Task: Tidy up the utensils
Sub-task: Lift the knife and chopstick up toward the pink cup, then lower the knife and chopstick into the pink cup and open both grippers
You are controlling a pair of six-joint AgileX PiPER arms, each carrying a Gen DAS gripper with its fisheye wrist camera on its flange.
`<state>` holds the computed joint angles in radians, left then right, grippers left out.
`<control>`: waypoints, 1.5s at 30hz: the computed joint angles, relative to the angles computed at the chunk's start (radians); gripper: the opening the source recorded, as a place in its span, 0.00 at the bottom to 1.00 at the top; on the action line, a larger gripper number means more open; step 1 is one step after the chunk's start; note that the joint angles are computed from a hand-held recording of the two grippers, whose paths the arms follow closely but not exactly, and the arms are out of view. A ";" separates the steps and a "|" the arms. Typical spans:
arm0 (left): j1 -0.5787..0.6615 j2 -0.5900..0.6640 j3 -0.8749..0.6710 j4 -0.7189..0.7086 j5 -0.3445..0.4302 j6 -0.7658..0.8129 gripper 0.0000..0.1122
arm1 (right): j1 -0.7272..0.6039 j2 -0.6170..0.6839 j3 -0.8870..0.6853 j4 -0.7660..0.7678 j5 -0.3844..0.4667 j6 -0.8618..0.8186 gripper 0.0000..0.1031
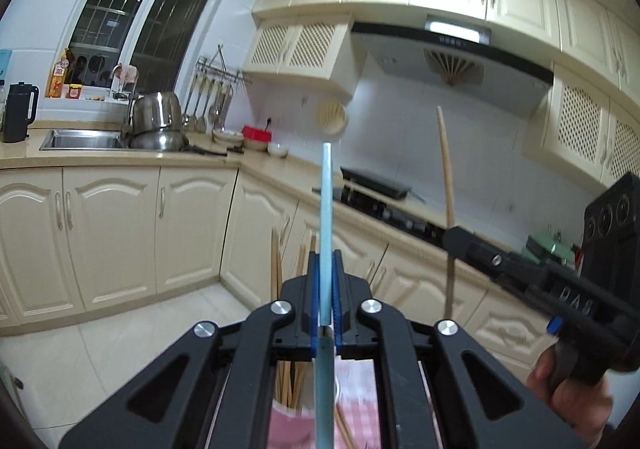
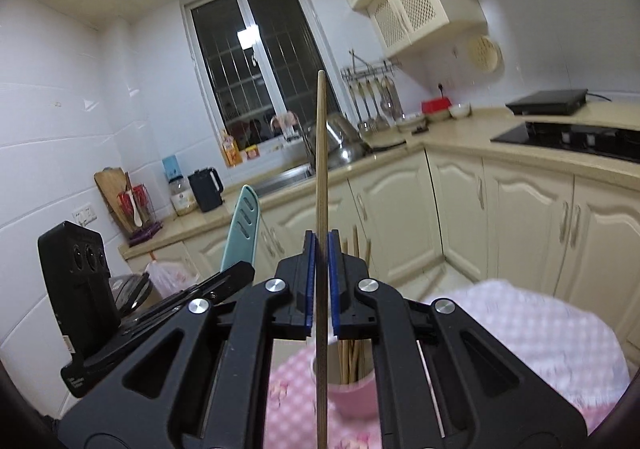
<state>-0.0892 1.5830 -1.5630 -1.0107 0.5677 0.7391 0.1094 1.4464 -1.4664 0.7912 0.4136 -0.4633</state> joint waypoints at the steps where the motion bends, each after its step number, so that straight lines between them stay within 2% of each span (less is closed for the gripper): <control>1: -0.003 0.024 -0.029 -0.011 -0.008 -0.001 0.05 | 0.008 0.022 -0.017 -0.008 -0.026 0.001 0.06; 10: -0.034 0.181 -0.155 -0.132 -0.072 0.071 0.05 | 0.022 0.166 -0.086 0.086 -0.111 -0.095 0.06; 14: -0.044 0.201 -0.118 -0.227 -0.108 0.167 0.05 | 0.022 0.203 -0.085 0.173 -0.134 -0.178 0.06; 20: -0.055 0.232 -0.089 -0.326 -0.133 0.277 0.05 | 0.022 0.237 -0.082 0.207 -0.138 -0.214 0.07; 24: -0.059 0.249 -0.074 -0.364 -0.142 0.323 0.05 | 0.024 0.250 -0.088 0.173 -0.134 -0.190 0.07; 29: -0.061 0.261 -0.066 -0.330 -0.134 0.306 0.05 | 0.030 0.257 -0.099 0.054 -0.104 -0.092 0.07; 30: -0.060 0.259 -0.063 -0.317 -0.128 0.295 0.06 | 0.031 0.260 -0.107 0.017 -0.093 -0.058 0.07; 31: -0.055 0.254 -0.056 -0.310 -0.120 0.290 0.12 | 0.033 0.259 -0.111 -0.025 -0.084 -0.020 0.07; 32: -0.051 0.246 -0.043 -0.322 -0.117 0.304 0.20 | 0.034 0.253 -0.108 -0.045 -0.080 -0.002 0.10; 33: -0.047 0.230 -0.020 -0.348 -0.122 0.330 0.32 | 0.034 0.243 -0.097 -0.060 -0.089 0.019 0.19; 34: -0.038 0.209 0.006 -0.375 -0.135 0.351 0.39 | 0.034 0.236 -0.092 -0.081 -0.096 0.049 0.27; 35: -0.027 0.199 0.014 -0.381 -0.126 0.352 0.47 | 0.025 0.220 -0.077 -0.062 -0.102 0.047 0.57; 36: -0.015 0.184 0.024 -0.377 -0.119 0.344 0.59 | 0.018 0.207 -0.064 -0.014 -0.107 0.005 0.80; 39: 0.009 0.126 0.071 -0.386 -0.132 0.358 0.72 | 0.019 0.163 -0.040 -0.044 -0.123 0.011 0.81; 41: 0.019 0.088 0.086 -0.328 -0.143 0.312 0.74 | 0.015 0.132 -0.025 -0.050 -0.125 0.018 0.85; 43: 0.027 0.053 0.092 -0.243 -0.141 0.236 0.80 | 0.010 0.105 -0.011 -0.077 -0.130 0.051 0.90; 45: 0.028 0.025 0.098 -0.178 -0.139 0.183 0.80 | 0.004 0.074 0.003 -0.121 -0.123 0.098 0.92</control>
<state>-0.0607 1.6079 -1.4645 -1.1892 0.4290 0.9217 0.1135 1.5207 -1.4638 0.6703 0.2904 -0.3652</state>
